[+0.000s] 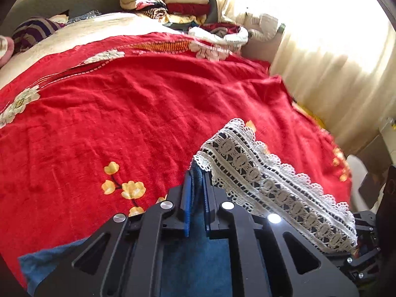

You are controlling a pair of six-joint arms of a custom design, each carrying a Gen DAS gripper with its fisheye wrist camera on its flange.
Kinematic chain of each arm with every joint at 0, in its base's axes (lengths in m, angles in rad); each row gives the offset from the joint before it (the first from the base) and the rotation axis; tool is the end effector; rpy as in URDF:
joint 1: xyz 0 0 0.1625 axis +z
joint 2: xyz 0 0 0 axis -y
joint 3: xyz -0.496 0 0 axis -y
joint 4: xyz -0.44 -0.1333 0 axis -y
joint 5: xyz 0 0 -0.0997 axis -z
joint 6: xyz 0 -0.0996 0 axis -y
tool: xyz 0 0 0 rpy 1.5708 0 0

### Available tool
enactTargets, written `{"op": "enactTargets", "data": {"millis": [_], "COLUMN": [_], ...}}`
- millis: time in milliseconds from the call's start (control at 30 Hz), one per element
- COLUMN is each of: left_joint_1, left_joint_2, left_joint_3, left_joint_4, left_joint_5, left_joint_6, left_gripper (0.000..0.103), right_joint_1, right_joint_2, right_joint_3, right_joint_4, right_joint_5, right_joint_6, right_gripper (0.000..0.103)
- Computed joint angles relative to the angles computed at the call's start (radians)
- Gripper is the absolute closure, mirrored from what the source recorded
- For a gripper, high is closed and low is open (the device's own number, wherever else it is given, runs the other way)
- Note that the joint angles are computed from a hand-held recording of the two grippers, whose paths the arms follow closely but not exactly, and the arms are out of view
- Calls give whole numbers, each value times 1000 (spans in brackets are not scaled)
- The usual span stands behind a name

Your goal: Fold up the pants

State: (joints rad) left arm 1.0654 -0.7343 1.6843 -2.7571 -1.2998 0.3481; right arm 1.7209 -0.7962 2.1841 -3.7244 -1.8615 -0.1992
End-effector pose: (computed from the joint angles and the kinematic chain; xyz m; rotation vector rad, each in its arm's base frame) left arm -0.2200 -0.7280 0.0670 1.1447 2.6297 -0.3701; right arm 0.1881 -0.5429 0.0846 0.3062 -2.6335 1.0560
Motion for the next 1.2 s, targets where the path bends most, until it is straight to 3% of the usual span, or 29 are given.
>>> {"op": "enactTargets", "data": {"millis": [400,600,667,733,833,933,967,1033,1200], "left_joint_1": [41,99,124,150,170,182,185,188,189], "left_joint_2": [-145,-215,-244,-282,-348,-402,-417,-444,-490], "left_joint_3": [104,149,163,183,227,274,289,327,409], "left_joint_4": [-105,-116,-119,-145,-198,-227,-233,-248,-255], "left_joint_5": [-76,-75,-80,-84,-46,-32,-32,-29,-28], "left_joint_6": [-47,-106,-150,-190,-215,-240,-246,-253,-259], "left_gripper": [97,96,86,65,59,54,52,47,43], "right_joint_1": [124,187,213,236,264,283,285,285,288], "right_joint_2": [26,91,127,169,226,273,280,268,190], "right_joint_3": [-71,-171,-214,-262,-319,-350,-352,-343,-278], "right_joint_4": [65,190,237,297,387,460,481,514,429], "right_joint_5": [-9,-25,-53,-84,-125,-155,-154,-116,-65], "right_joint_6": [-121,-199,-241,-281,-326,-365,-366,-355,-350], "right_gripper": [86,86,86,86,86,78,71,69,52]}}
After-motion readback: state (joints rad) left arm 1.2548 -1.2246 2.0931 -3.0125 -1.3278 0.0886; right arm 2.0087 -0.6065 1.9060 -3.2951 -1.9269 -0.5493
